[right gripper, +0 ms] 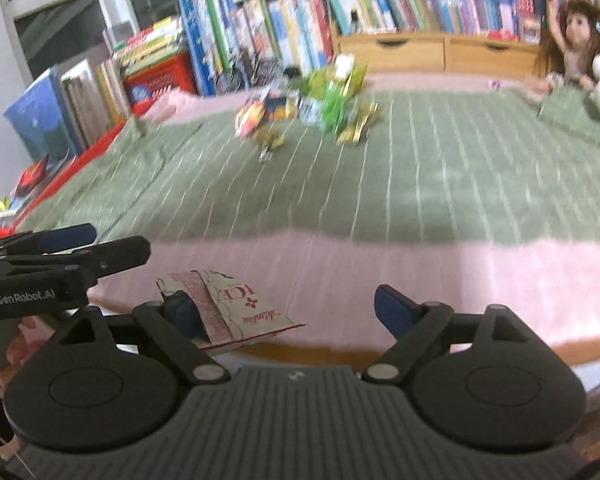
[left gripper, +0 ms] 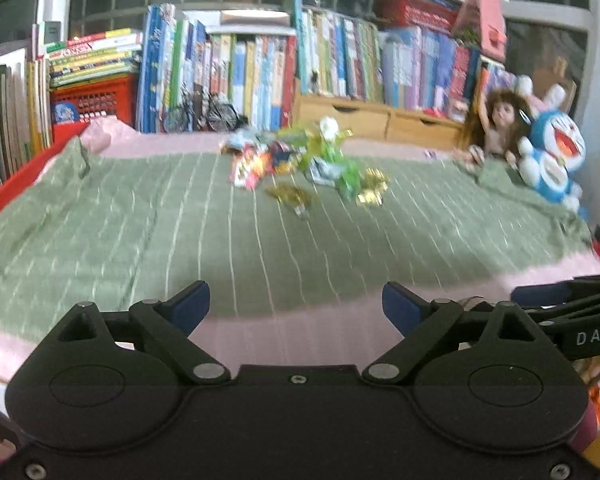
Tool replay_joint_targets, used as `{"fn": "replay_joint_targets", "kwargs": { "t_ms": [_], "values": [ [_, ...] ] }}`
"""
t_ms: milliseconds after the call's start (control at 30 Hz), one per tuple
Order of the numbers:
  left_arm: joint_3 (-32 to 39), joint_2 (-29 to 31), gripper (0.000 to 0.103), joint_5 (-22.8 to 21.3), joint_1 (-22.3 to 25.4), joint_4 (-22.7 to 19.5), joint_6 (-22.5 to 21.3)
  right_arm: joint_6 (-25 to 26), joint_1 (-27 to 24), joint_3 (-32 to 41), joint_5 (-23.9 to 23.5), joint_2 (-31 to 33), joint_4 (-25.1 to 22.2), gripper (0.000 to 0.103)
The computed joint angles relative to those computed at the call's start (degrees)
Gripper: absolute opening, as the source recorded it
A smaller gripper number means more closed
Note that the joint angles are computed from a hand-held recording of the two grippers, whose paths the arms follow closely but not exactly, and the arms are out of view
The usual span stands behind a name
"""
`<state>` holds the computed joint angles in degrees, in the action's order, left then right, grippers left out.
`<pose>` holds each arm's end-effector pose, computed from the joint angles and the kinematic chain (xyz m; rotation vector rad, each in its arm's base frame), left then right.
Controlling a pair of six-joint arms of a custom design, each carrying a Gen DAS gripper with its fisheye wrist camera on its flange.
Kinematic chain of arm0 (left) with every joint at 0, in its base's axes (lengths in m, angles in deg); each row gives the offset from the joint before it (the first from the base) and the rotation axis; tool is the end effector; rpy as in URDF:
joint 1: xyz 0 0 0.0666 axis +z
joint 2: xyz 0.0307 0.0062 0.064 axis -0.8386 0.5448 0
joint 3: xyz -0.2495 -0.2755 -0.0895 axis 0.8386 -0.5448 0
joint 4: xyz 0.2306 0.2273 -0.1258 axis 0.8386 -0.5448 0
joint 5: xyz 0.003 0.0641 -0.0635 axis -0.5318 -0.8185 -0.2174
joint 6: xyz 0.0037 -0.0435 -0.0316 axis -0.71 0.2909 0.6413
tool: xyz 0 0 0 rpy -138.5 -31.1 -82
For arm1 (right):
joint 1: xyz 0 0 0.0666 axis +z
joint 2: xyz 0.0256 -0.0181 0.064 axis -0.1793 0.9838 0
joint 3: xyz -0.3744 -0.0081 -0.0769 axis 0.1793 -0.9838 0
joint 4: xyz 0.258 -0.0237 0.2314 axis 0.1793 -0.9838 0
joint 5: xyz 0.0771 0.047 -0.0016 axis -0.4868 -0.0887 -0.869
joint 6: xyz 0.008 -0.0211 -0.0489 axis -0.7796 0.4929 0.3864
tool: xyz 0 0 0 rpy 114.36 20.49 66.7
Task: Collect trash
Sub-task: 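Move both open tools back up to the snack pile on the blanket, then grasp the dark clear wrapper with the right tool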
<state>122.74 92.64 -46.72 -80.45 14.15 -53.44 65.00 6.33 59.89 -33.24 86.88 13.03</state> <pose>0.3457 -0.1519 0.4909 0.3638 2.1375 -0.3320 0.3187 0.0914 0.5130 0.1620 2.3335 0.2296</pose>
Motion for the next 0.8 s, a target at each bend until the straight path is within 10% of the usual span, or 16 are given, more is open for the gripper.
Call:
{"fn": "replay_joint_targets", "kwargs": {
  "t_ms": [467, 800],
  "values": [
    [19.00, 16.56, 0.096, -1.50, 1.56, -0.56, 1.67, 5.76, -7.37, 10.71, 3.94, 9.86, 2.67, 0.093],
    [44.86, 35.51, 0.092, 0.71, 2.67, -16.30, 6.29, 5.90, -12.20, 25.22, 1.66, 22.91, -4.04, 0.078]
  ]
}}
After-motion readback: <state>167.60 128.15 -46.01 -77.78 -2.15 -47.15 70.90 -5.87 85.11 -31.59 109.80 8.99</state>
